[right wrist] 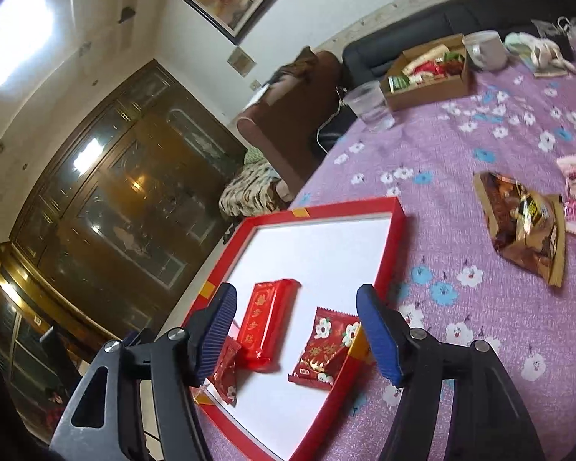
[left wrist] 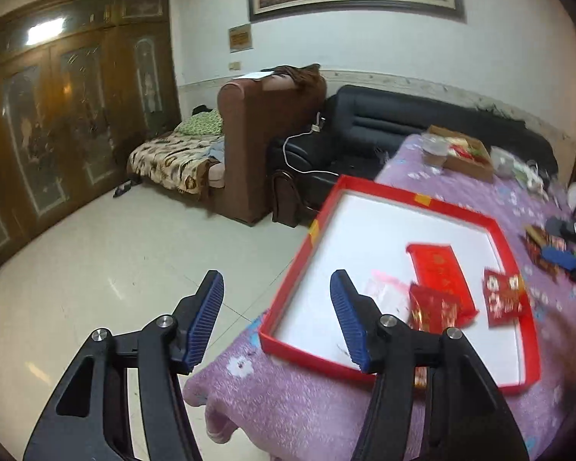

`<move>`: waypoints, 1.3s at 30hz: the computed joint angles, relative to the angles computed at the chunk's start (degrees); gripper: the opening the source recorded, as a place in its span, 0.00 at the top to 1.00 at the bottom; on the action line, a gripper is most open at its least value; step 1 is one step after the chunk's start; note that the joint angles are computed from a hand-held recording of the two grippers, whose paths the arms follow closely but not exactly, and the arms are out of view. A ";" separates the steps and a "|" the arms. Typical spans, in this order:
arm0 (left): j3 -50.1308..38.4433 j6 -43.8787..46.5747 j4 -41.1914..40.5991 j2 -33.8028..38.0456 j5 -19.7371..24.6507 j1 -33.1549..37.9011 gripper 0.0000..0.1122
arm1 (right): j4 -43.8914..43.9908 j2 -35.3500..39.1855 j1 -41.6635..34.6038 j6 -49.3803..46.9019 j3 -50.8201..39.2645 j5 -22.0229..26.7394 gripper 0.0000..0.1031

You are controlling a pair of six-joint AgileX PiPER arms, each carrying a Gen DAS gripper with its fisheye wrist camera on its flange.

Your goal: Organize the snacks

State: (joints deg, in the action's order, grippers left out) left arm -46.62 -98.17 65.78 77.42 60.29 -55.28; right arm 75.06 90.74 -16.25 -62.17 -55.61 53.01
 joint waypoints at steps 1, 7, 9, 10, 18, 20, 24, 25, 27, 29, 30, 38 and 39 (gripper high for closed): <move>-0.15 0.03 0.13 0.74 0.55 -0.88 0.49 | 0.08 0.45 -0.01 -0.12 -0.22 -0.27 0.35; -1.96 -0.47 -0.24 2.54 -0.52 -3.74 0.33 | -0.71 0.62 -0.48 0.68 0.00 0.16 0.29; -3.73 -0.08 0.24 4.36 0.19 -5.68 0.33 | -1.22 0.86 -0.50 1.65 -0.07 0.30 0.27; -4.79 0.29 0.30 5.37 0.45 -6.45 0.33 | -1.09 1.23 -0.80 1.95 -0.26 0.82 0.27; -16.47 6.26 -2.48 14.68 3.02 -8.88 0.26 | -0.61 1.32 -2.18 3.37 -0.07 2.65 0.27; -18.57 7.18 -3.85 15.69 2.67 -8.33 0.26 | -1.00 1.67 -2.17 3.94 -0.47 3.01 0.27; -20.43 7.37 -5.57 16.69 3.34 -8.19 0.26 | -1.33 1.66 -1.90 4.05 -0.58 2.94 0.27; -20.57 7.26 -5.81 16.87 3.51 -8.15 0.26 | -1.40 1.69 -1.77 4.13 -0.66 2.80 0.26; -20.54 7.03 -6.22 16.87 3.53 -8.21 0.26 | -1.67 1.70 -1.51 4.30 -0.69 2.44 0.26; -20.33 6.84 -6.56 16.93 2.99 -8.19 0.26 | -1.91 1.78 -1.32 4.58 -0.68 2.36 0.26; -20.20 6.77 -6.81 16.90 2.78 -8.25 0.26 | -1.98 1.75 -1.27 4.65 -0.64 2.35 0.26; -20.92 7.59 -7.57 17.84 2.74 -8.76 0.26 | -3.00 1.04 -0.51 5.20 -0.38 1.33 0.26; -21.05 7.68 -7.48 17.90 3.04 -8.97 0.26 | -2.90 1.05 -0.59 5.11 -0.36 1.49 0.26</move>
State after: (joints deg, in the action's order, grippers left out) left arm -67.67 -90.48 58.30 95.32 63.33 -64.25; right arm 72.16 91.78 -16.84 -57.06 -55.98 54.50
